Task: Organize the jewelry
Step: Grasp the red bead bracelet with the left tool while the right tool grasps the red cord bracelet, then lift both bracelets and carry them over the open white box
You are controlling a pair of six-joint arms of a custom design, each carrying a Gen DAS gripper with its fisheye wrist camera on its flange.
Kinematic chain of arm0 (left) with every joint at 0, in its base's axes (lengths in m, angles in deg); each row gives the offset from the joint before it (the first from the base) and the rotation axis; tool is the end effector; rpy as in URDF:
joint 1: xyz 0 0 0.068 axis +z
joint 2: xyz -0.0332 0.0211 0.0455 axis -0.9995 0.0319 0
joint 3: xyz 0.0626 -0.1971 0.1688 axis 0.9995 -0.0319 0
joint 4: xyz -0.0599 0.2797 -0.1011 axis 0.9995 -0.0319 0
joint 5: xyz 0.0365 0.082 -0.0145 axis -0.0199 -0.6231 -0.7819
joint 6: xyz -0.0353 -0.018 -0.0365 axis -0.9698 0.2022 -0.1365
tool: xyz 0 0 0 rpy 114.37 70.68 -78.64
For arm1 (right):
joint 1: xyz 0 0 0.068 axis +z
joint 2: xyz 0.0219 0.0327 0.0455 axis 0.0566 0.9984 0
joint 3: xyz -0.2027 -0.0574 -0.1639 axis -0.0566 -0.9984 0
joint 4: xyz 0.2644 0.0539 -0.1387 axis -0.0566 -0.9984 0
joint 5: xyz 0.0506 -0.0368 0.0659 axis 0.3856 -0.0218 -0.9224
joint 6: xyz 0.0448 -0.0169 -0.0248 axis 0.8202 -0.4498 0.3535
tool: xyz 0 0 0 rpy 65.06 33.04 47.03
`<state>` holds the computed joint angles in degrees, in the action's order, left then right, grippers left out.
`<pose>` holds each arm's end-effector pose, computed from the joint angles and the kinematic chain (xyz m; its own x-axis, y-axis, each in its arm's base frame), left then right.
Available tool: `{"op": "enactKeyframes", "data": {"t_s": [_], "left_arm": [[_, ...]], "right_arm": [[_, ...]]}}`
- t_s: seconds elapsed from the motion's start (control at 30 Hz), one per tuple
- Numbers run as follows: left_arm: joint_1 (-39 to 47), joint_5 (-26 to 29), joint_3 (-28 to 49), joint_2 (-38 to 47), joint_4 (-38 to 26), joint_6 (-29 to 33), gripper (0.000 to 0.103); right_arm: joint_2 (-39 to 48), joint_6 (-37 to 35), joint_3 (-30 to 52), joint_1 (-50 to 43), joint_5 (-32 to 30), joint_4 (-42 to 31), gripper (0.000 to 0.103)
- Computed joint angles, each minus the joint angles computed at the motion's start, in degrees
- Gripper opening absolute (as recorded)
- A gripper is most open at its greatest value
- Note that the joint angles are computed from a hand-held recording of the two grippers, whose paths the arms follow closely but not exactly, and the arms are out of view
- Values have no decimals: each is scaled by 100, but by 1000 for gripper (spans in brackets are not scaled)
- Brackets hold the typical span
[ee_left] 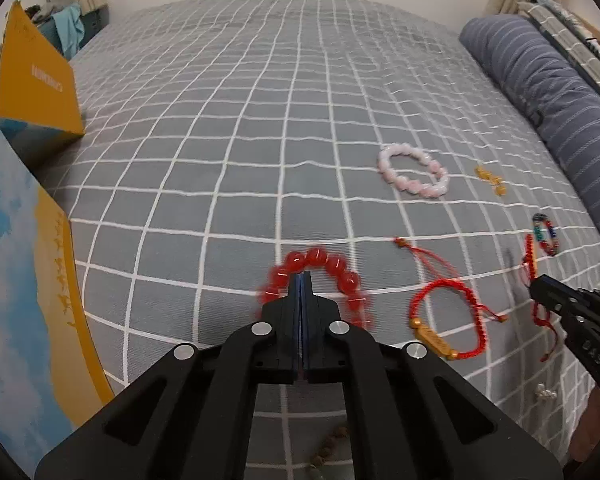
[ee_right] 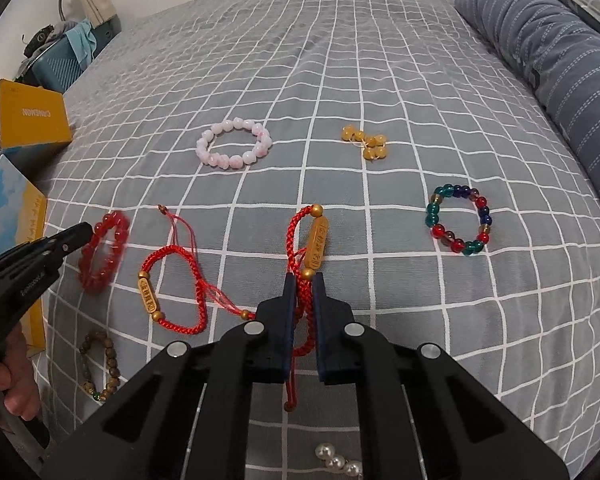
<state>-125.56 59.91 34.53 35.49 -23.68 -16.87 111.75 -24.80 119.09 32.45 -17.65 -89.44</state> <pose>0.2320 -0.1640 0.1620 -0.8504 -0.0734 -0.5210 -0.0505 0.9970 -0.0580 0.2408 0.1303 0.1608 -0.8556 -0.0891 -0.5099 -0.1550 0.9840 0.0881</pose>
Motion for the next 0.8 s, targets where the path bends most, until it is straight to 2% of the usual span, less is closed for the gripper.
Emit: {"op": "enactKeyframes", "data": {"t_s": [0.4,0.5,0.57,0.6,0.63,0.8], "left_arm": [[-319,-314,106,-344,-388,-153,0],[-201,-320,49,-278,-321,-194,4],[-149,-320,3,-155,-272,-186,20],[-123,-312,-36,-151,-231,-199,35],[-112,-330,-111,-155,-130,-225,42],[-19,-279,-89,202,40,-99,42]], "right_arm": [[-579,55,-175,40,115,-194,7],[-669,51,-232,28,107,-220,7],[-675,55,-258,20,97,-234,7],[-669,52,-264,16,88,-230,7],[-665,43,-271,9,77,-226,7],[-511,43,-233,-18,23,-165,7]]}}
